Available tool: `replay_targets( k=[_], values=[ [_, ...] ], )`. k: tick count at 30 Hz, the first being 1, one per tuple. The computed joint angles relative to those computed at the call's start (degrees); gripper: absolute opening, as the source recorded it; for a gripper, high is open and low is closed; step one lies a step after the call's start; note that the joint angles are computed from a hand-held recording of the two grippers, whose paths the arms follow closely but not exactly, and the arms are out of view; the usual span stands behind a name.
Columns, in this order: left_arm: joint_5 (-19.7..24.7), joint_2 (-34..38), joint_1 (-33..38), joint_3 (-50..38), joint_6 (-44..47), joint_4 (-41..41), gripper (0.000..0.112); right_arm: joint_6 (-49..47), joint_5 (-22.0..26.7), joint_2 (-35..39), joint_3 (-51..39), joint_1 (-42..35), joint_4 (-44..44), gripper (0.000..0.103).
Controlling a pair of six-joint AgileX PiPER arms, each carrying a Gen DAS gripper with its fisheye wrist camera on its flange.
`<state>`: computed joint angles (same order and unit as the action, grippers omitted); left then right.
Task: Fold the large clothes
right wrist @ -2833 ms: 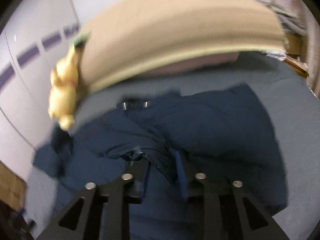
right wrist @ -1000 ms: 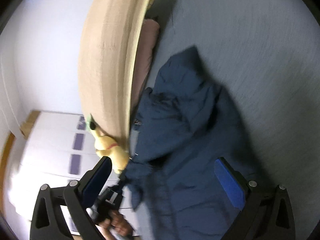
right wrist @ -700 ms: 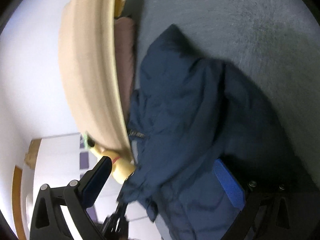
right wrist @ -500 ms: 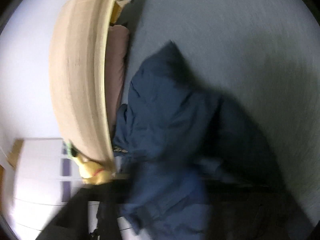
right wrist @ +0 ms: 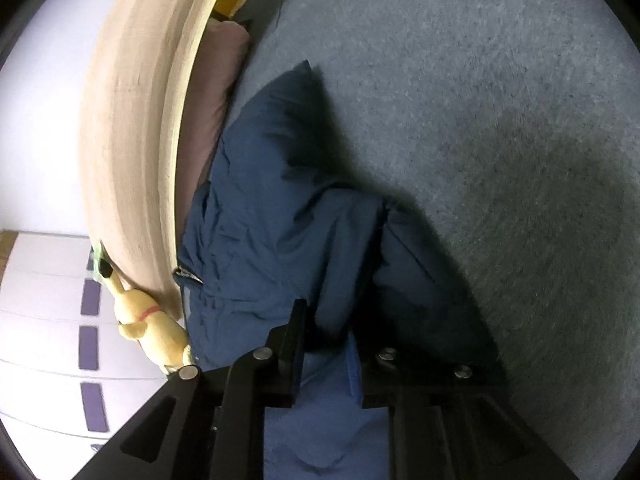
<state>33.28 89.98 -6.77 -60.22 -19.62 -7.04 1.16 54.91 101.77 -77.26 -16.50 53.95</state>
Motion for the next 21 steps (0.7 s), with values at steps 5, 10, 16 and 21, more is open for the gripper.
replay_targets(
  k=[5, 10, 16, 21],
  values=[
    [1.74, 2.36, -1.33, -2.44, -1.73, 3.14, 0.009, 4.18, 1.56, 0.94, -3.07, 1.4, -3.17, 0.024],
    [6.71, 2.17, -3.93, -6.34, -5.07, 9.66, 0.016, 1.46, 8.41, -1.45, -8.61, 2.59, -5.54, 0.091],
    [10.0, -5.55, -10.31, -6.53, -23.5, 33.53, 0.06, 0.24, 8.16, -1.91, -18.46, -1.39, -13.83, 0.097],
    [9.39, -4.29, -14.88, -9.48, -25.36, 38.74, 0.07, 3.71, 11.86, 13.15, -32.25, -0.14, -16.73, 0.098]
  ],
)
